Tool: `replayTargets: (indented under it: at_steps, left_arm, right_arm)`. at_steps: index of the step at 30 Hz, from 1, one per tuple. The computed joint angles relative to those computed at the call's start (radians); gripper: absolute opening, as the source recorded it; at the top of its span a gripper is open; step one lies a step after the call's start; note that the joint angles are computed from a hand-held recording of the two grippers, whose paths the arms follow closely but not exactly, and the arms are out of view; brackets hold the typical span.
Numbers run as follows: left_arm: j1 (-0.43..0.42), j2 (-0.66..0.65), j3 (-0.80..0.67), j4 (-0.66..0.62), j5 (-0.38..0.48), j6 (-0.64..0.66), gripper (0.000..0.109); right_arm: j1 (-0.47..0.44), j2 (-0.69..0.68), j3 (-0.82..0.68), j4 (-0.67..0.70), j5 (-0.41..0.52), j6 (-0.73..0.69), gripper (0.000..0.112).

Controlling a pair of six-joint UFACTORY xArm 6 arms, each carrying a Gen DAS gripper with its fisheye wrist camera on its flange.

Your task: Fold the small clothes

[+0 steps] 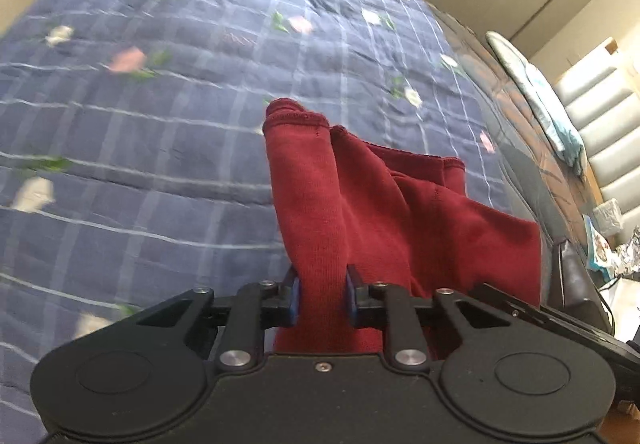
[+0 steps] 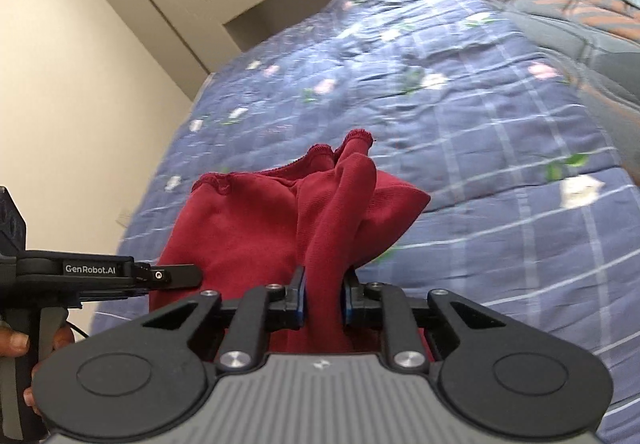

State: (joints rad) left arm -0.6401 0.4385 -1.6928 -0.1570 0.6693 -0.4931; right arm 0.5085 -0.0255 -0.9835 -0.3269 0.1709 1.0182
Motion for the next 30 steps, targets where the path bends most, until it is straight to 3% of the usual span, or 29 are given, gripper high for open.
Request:
replayTargets:
  at_steps: [7, 13, 19, 22, 26, 28, 30]
  left_arm:
    - [0.100, -0.158, 0.160, 0.053, 0.045, 0.031, 0.024]
    - [0.158, -0.229, 0.351, 0.027, -0.022, 0.039, 0.024]
    - [0.189, -0.255, 0.471, -0.054, -0.143, 0.030, 0.029]
    - [0.186, -0.254, 0.468, 0.032, -0.146, -0.034, 0.036]
    - [0.179, -0.281, 0.476, 0.151, -0.137, -0.094, 0.066]
    - [0.169, -0.317, 0.497, 0.254, -0.133, -0.162, 0.071]
    - [0.159, -0.362, 0.526, 0.325, -0.130, -0.207, 0.077]
  right_arm:
    - [0.093, 0.157, -0.192, 0.004, 0.043, 0.052, 0.019]
    - [0.133, 0.265, -0.280, 0.001, 0.088, 0.072, 0.015]
    - [0.136, 0.284, -0.304, -0.127, 0.159, 0.188, 0.015]
    - [0.145, 0.277, -0.316, -0.172, 0.218, 0.214, 0.019]
    - [0.156, 0.249, -0.303, -0.235, 0.255, 0.245, 0.032]
    - [0.169, 0.221, -0.284, -0.288, 0.266, 0.286, 0.038]
    - [0.186, 0.186, -0.261, -0.349, 0.271, 0.333, 0.050]
